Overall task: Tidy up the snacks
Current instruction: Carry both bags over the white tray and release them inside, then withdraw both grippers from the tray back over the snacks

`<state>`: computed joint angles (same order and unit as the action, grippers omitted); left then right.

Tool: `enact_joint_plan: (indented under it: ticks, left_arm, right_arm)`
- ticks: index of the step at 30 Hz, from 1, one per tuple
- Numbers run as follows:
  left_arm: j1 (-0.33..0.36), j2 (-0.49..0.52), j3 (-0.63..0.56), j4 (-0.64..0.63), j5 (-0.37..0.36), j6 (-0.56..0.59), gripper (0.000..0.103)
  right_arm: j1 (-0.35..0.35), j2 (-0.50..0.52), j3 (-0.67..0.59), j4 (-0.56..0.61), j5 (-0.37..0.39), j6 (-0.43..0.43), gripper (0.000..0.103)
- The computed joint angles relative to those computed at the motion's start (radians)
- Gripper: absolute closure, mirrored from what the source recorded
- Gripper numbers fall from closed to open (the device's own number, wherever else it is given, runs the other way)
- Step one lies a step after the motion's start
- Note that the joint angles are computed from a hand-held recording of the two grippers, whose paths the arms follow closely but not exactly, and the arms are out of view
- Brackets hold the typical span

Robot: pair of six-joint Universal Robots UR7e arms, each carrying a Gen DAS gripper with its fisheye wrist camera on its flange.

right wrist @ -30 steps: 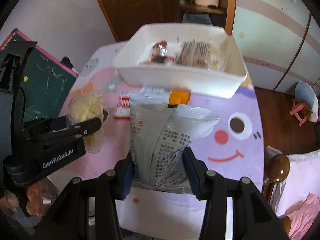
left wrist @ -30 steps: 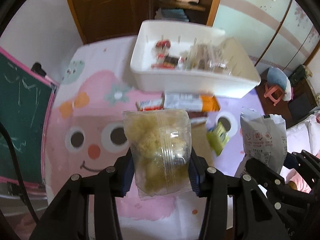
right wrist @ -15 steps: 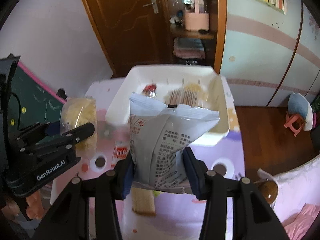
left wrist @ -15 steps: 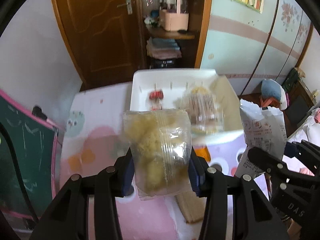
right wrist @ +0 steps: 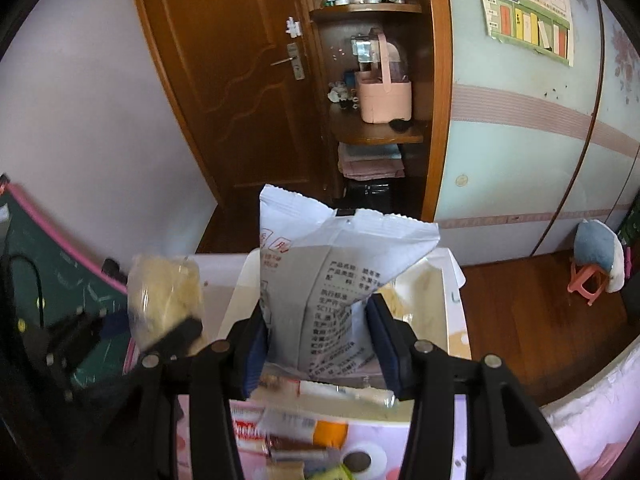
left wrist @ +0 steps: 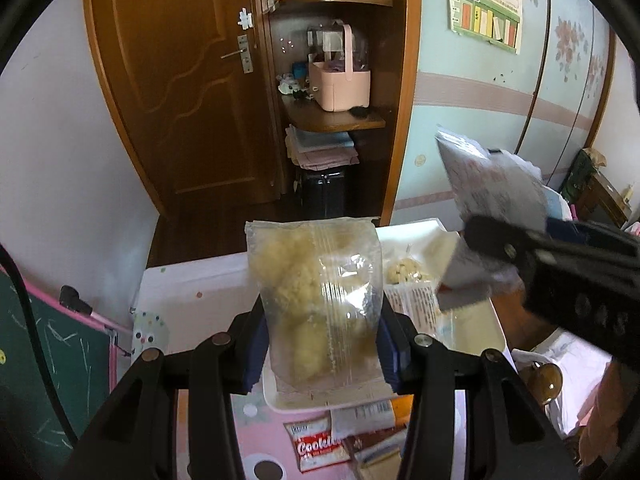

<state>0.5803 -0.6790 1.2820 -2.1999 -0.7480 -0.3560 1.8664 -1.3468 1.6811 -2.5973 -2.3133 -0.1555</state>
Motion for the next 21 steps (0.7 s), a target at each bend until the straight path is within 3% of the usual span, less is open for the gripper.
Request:
enact_joint_plan:
  ticks: [13, 14, 16, 17, 18, 21]
  left_arm:
    - [0.073, 0.112, -0.143, 0.081, -0.022, 0.020, 0.057]
    - [0.074, 0.115, -0.142, 0.083, -0.018, 0.019, 0.054]
    - [0.077, 0.119, -0.145, 0.087, -0.012, 0.020, 0.033]
    - [0.077, 0.119, -0.137, 0.068, 0.002, 0.024, 0.020]
    - [0.075, 0.117, -0.127, 0.048, 0.014, 0.029, 0.017]
    - [0.074, 0.111, -0.112, 0.028, 0.026, 0.041, 0.017]
  right_arm:
    - [-0.079, 0.120, -0.131, 0.107, 0.018, 0.084, 0.054]
    - [-0.088, 0.122, -0.136, 0.119, 0.036, 0.096, 0.054]
    - [-0.101, 0.123, -0.141, 0.133, 0.065, 0.116, 0.051]
    - [-0.105, 0.123, -0.140, 0.133, 0.070, 0.125, 0.044]
    - [-0.107, 0.123, -0.137, 0.124, 0.070, 0.128, 0.037]
    - [-0.111, 0.115, -0.124, 0.101, 0.081, 0.126, 0.031]
